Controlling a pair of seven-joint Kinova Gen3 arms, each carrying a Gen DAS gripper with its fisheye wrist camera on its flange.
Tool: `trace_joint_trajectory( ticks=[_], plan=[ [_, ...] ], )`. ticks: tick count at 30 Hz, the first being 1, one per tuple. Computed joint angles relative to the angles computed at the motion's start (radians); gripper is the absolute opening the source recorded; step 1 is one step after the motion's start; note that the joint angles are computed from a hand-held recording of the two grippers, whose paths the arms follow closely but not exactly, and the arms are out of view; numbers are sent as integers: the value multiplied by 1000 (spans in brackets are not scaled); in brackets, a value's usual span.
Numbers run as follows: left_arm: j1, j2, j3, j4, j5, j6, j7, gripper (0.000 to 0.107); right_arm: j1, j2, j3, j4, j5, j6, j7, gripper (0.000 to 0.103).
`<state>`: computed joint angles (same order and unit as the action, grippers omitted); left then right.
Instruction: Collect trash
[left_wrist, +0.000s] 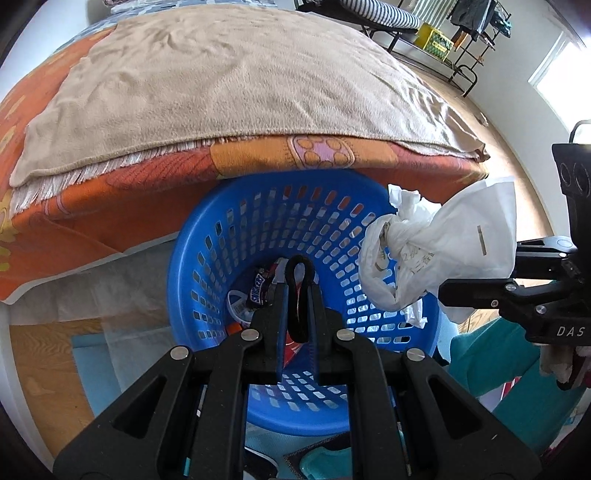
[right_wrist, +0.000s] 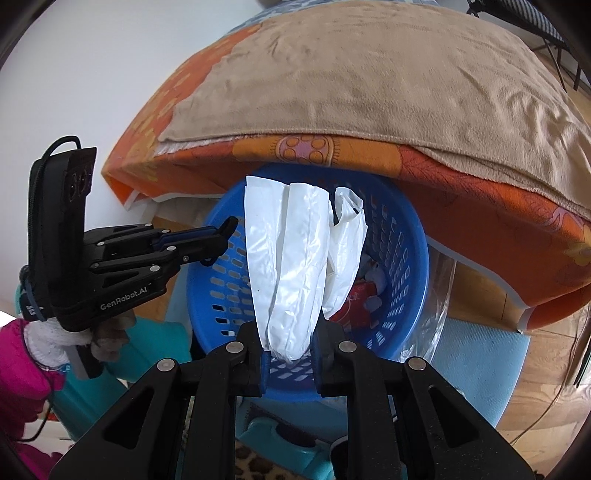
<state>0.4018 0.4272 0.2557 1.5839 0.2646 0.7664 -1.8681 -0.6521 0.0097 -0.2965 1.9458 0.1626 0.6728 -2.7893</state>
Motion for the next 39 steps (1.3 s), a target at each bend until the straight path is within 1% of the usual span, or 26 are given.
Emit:
trace_joint_trajectory(
  ticks=[3,4,5,6,7,8,9,11,16,26,31,35,39],
  plan=[
    [11,6,-5,-8,-15,11,8,8,2,5,3,0,-9,0,-1,17],
    [15,8,-7,-11,-20,16,13,8,2,7,4,-1,-12,3,0,19],
    [21,11,-11,-14,-28,19,19,10,2,9,4,-2,-15,5,1,23],
    [27,12,-14,-15,-36,21,25,18,2,12,6,-4,-18,5,2,26],
    [31,14,-15,-17,-42,21,30,25,2,13,7,-2,-21,5,0,36],
    [31,12,-15,-14,-43,17,30,38,3,11,8,1,-24,1,-1,43],
    [30,7,-14,-6,-44,6,30,44,3,10,9,3,-23,-3,-4,45],
    [30,5,-15,-4,-48,-1,34,44,1,6,7,3,-15,4,-14,45],
    [31,15,-23,-19,-59,14,65,44,-1,7,5,-5,5,33,-40,46],
    [24,13,-20,-27,-60,18,80,45,-31,27,0,-51,99,142,-115,47],
    [24,10,-22,-37,-59,17,95,45,-40,30,3,-63,126,166,-137,49],
    [17,5,-20,-48,-51,15,96,45,-56,46,3,-95,160,225,-149,49],
    [11,2,-20,-65,-43,17,102,45,-58,44,10,-100,175,233,-152,49]
  ],
)
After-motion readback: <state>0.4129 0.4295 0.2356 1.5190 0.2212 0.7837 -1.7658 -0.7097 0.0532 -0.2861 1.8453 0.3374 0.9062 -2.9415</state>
